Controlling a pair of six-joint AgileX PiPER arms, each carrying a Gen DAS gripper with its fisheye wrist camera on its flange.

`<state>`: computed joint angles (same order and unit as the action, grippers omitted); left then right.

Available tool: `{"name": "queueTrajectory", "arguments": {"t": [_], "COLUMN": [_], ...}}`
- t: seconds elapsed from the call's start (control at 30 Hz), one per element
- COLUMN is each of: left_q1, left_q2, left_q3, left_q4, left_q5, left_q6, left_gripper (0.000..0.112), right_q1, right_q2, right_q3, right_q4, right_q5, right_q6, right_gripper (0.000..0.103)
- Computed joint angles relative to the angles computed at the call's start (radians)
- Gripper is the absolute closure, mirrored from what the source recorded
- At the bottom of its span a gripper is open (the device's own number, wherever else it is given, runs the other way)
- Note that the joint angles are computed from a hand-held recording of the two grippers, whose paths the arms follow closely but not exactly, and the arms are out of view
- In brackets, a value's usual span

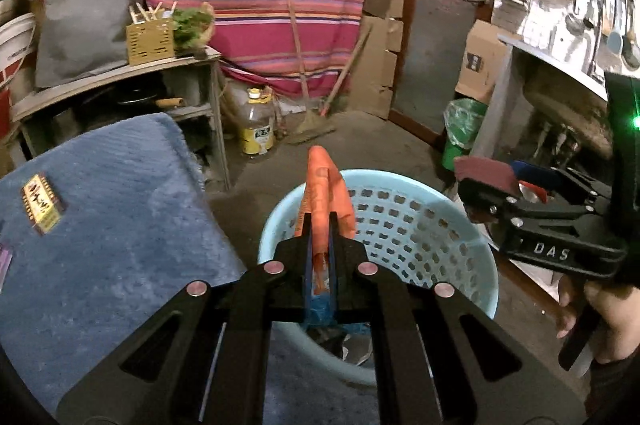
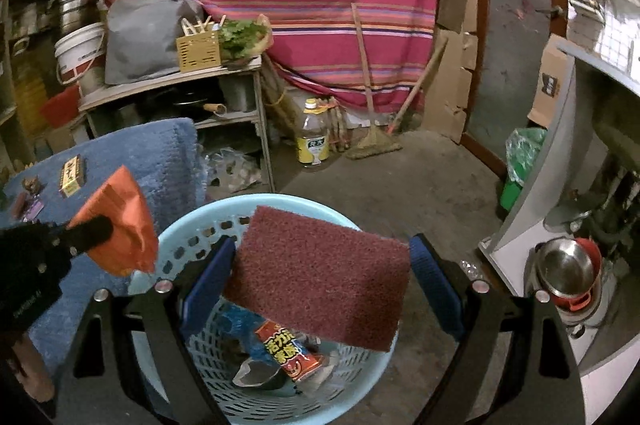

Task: Collect trash
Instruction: 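Carry the orange bag and brown pad over the basket with both tools, then open both tools to drop the orange bag and pad into the basket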

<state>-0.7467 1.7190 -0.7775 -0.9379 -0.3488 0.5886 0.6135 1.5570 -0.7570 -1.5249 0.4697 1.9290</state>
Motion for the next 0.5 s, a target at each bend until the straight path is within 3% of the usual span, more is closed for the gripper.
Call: {"name": "queueTrajectory", "arguments": {"t": [0.13,0.2,0.3,0.4,0.5], "left_q1": [-0.002,0.0,-0.008,-0.02,-0.018], "left_q2": [0.04,0.04,0.016,-0.045,-0.106], "left_q3": [-0.042,-0.043,-0.022,0.035,0.083], "left_q4": [-0.055,-0.063,-0.128,-0.167,-0.193], "left_q5": [0.008,0.002,-0.045,-0.126,-0.178], "left_q6": [0.039,0.034,0.072,0.069,0.08], "left_gripper": [0.085,0.064,0.042,0.027,0.02], "right_q1": [-0.03,-0.028,-0.022,-0.004,0.028], "right_q2": [0.005,0.007,0.014,0.028,0.049], "right_q3": [0.017,0.022,0.018,0.009,-0.01], "right_q4": [-0.036,-0.044,-0.044,-0.053,-0.052], "right_q5": [-0.024,-0.02,-0.016,-0.006,0.011], "right_q6": [0.045,0.055,0.054,0.066,0.071], "right_gripper": [0.017,0.016,0.016,0.016,0.016]}}
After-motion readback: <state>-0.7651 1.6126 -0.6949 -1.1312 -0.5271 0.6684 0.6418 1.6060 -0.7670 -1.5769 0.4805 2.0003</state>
